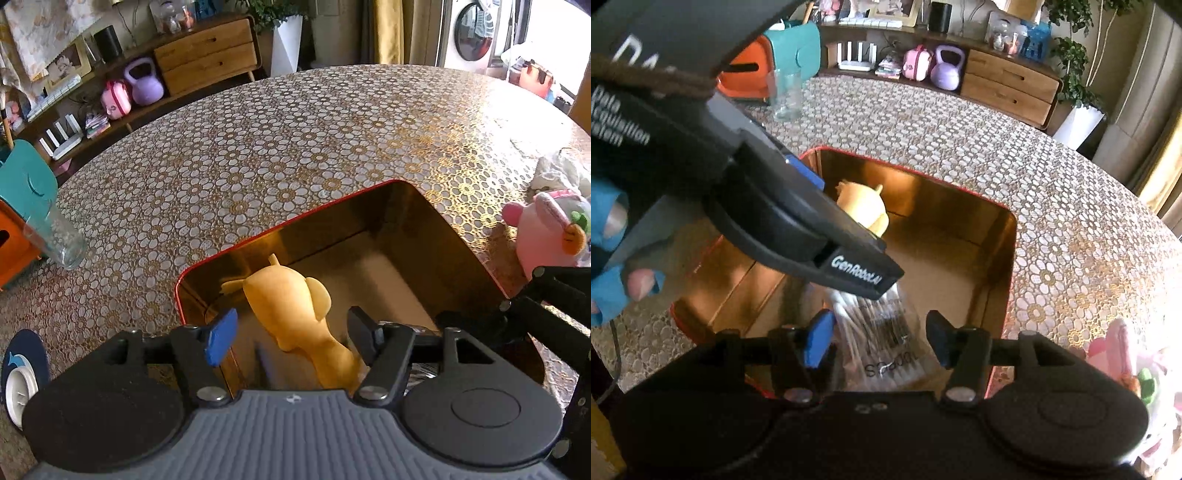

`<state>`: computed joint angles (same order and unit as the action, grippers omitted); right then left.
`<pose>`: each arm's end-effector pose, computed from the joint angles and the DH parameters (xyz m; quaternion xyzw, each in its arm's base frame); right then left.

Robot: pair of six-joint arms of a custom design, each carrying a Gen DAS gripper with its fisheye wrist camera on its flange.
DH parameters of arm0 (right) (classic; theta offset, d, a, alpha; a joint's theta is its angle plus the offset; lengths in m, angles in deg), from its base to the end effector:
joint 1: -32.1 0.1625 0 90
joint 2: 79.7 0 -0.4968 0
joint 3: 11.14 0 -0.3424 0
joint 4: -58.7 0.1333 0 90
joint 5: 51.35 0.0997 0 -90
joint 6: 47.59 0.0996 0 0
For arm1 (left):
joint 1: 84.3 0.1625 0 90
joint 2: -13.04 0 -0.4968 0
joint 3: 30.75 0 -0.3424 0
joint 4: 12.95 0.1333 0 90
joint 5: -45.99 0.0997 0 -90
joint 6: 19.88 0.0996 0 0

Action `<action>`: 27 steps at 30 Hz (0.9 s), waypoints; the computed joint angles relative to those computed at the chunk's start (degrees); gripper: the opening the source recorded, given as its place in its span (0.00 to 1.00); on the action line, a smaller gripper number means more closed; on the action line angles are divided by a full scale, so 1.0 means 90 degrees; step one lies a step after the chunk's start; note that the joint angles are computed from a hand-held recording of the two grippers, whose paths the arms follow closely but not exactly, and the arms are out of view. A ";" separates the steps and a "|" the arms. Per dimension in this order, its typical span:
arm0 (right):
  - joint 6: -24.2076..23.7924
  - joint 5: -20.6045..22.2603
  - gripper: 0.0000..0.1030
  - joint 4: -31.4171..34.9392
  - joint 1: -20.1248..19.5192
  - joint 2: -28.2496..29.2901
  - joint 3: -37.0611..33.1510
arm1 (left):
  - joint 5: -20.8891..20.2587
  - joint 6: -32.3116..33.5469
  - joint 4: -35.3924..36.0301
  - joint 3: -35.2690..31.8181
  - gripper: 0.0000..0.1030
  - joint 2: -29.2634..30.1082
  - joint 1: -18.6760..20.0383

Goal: Organize soft objects
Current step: 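Open both grippers to drop the duck and swab bag into the tin, then move both tools back toward the white mesh fabric and blue mask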

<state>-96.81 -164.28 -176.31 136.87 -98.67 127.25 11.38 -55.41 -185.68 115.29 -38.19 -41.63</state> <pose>0.2013 -0.3928 -0.0139 0.4690 -0.8339 0.1499 0.2494 -0.1247 -0.4077 0.1325 0.1392 0.8708 -0.2360 0.4082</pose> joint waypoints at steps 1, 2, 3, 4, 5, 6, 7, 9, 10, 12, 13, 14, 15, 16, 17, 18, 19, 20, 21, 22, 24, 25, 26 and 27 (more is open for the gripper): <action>0.0024 0.0035 0.55 -0.0018 0.0002 -0.0036 0.0028 | -0.0006 -0.0043 0.0028 0.0015 0.64 -0.0028 -0.0034; 0.0052 0.0070 0.57 -0.0029 0.0004 -0.0079 0.0050 | -0.0010 -0.0116 0.0102 0.0028 0.64 -0.0070 -0.0090; 0.0084 0.0114 0.58 -0.0061 0.0001 -0.0124 0.0097 | 0.0001 -0.0183 0.0176 0.0040 0.64 -0.0114 -0.0138; 0.0123 0.0180 0.59 -0.0094 -0.0011 -0.0179 0.0165 | 0.0015 -0.0249 0.0239 0.0061 0.64 -0.0162 -0.0200; 0.0158 0.0245 0.60 -0.0135 -0.0024 -0.0225 0.0241 | 0.0025 -0.0294 0.0266 0.0088 0.64 -0.0208 -0.0254; 0.0183 0.0301 0.60 -0.0177 -0.0040 -0.0272 0.0313 | 0.0036 -0.0356 0.0316 0.0110 0.64 -0.0257 -0.0309; 0.0224 0.0340 0.60 -0.0184 -0.0040 -0.0324 0.0360 | 0.0053 -0.0451 0.0410 0.0128 0.64 -0.0319 -0.0380; 0.0294 0.0474 0.61 -0.0278 -0.0074 -0.0433 0.0534 | 0.0076 -0.0598 0.0543 0.0160 0.64 -0.0411 -0.0506; 0.0349 0.0554 0.61 -0.0247 -0.0090 -0.0531 0.0600 | 0.0089 -0.0689 0.0636 0.0180 0.64 -0.0464 -0.0583; 0.0401 0.0682 0.63 -0.0342 -0.0126 -0.0666 0.0772 | 0.0118 -0.0907 0.0892 0.0201 0.64 -0.0581 -0.0756; 0.0431 0.0741 0.63 -0.0337 -0.0131 -0.0743 0.0815 | 0.0132 -0.1015 0.1014 0.0212 0.64 -0.0635 -0.0838; 0.0446 0.0811 0.65 -0.0405 -0.0149 -0.0801 0.0909 | 0.0146 -0.1136 0.1131 0.0233 0.64 -0.0689 -0.0938; 0.0475 0.0853 0.66 -0.0497 -0.0150 -0.0847 0.1006 | 0.0157 -0.1256 0.1252 0.0244 0.64 -0.0736 -0.1028; 0.0499 0.0892 0.66 -0.0575 -0.0157 -0.0886 0.1081 | 0.0169 -0.1357 0.1336 0.0264 0.64 -0.0781 -0.1104; 0.0517 0.0945 0.66 -0.0654 -0.0177 -0.0926 0.1168 | 0.0163 -0.1458 0.1408 0.0283 0.64 -0.0827 -0.1195; 0.0532 0.1010 0.66 -0.0718 -0.0210 -0.0988 0.1262 | 0.0157 -0.1534 0.1458 0.0293 0.64 -0.0857 -0.1267; 0.0566 0.1043 0.66 -0.0771 -0.0210 -0.1015 0.1311 | 0.0156 -0.1663 0.1572 0.0298 0.64 -0.0899 -0.1364; 0.0587 0.1092 0.68 -0.0817 -0.0222 -0.1066 0.1378 | 0.0160 -0.1789 0.1673 0.0312 0.64 -0.0943 -0.1468; 0.0596 0.1153 0.70 -0.0900 -0.0247 -0.1109 0.1465 | 0.0156 -0.1891 0.1771 0.0318 0.64 -0.0979 -0.1560; 0.0610 0.1204 0.70 -0.0984 -0.0262 -0.1144 0.1545 | 0.0142 -0.1986 0.1859 0.0325 0.64 -0.1016 -0.1661; 0.0624 0.1324 0.70 -0.1091 -0.0306 -0.1237 0.1687 | 0.0098 -0.2105 0.1983 0.0339 0.64 -0.1060 -0.1852; 0.0640 0.1386 0.70 -0.1192 -0.0333 -0.1278 0.1783 | 0.0094 -0.2189 0.2054 0.0354 0.64 -0.1076 -0.1975; 0.0646 0.1452 0.70 -0.1291 -0.0367 -0.1313 0.1878 | 0.0091 -0.2257 0.2111 0.0356 0.64 -0.1072 -0.2069; 0.0663 0.1514 0.70 -0.1382 -0.0391 -0.1341 0.1957 | 0.0087 -0.2330 0.2196 0.0354 0.64 -0.1089 -0.2174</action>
<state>-90.84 -150.65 -188.74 133.35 -110.74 144.87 12.16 -76.38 -165.92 118.47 -47.99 -61.19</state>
